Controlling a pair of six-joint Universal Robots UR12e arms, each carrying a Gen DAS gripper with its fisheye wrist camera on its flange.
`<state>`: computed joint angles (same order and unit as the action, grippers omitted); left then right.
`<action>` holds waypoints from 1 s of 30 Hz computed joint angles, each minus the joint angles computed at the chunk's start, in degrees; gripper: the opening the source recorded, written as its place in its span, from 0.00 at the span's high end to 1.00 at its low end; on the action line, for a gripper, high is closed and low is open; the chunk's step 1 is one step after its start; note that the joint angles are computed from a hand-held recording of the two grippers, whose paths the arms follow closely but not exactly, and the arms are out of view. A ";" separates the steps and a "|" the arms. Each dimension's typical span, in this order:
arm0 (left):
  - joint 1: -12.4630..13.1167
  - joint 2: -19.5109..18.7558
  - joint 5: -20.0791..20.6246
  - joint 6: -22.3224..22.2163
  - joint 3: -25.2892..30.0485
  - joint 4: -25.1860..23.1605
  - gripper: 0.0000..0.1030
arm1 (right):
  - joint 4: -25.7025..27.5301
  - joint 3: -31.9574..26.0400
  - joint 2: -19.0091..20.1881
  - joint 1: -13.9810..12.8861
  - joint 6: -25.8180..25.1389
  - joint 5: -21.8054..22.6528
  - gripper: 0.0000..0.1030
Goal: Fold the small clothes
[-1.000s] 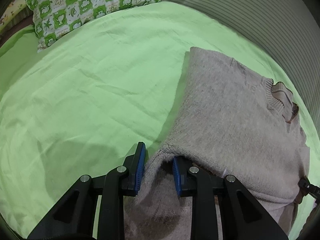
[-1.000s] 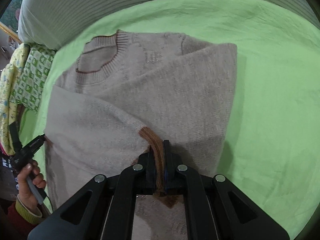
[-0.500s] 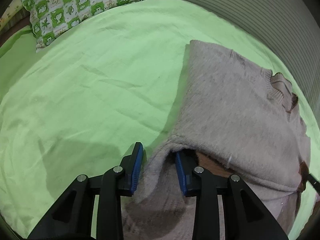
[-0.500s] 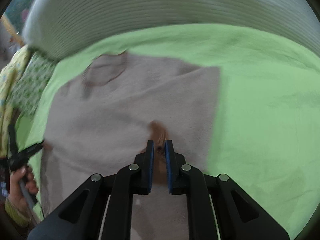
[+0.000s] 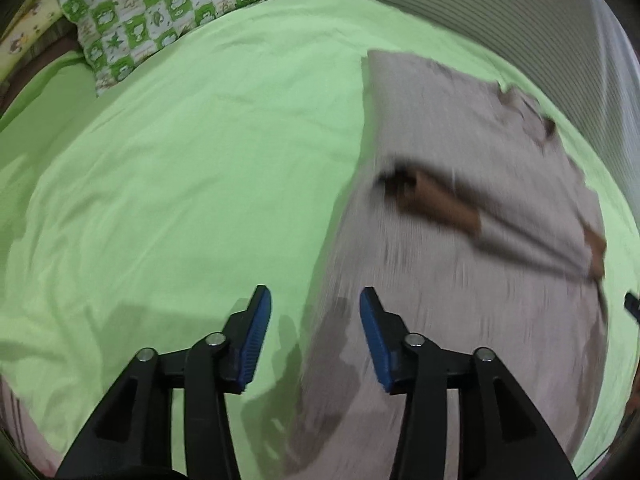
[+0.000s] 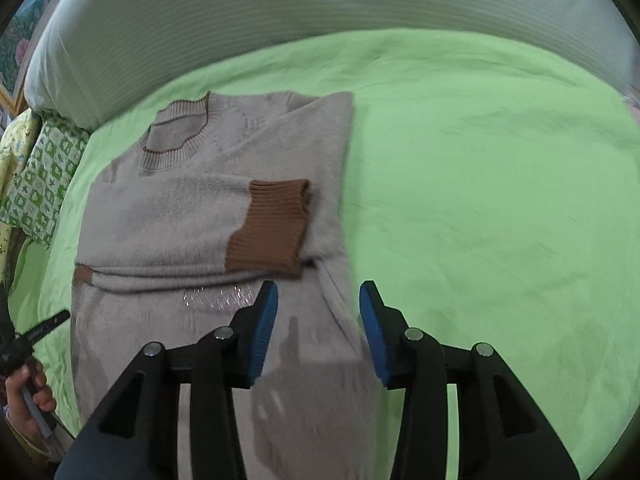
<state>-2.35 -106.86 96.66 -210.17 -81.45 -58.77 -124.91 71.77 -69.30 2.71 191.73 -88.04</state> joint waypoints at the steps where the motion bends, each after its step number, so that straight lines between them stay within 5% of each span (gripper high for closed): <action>1: -0.06 0.85 -0.41 0.26 -1.00 0.19 0.51 | -0.19 0.93 -0.88 -0.05 0.45 0.43 0.57; 15: -0.87 11.59 -14.34 1.12 -14.76 1.68 0.41 | -2.74 18.40 -12.87 0.25 6.24 5.62 0.57; 30: -1.87 14.43 -21.71 2.00 -20.31 2.23 0.38 | -4.17 29.31 -20.60 0.64 6.30 10.60 0.57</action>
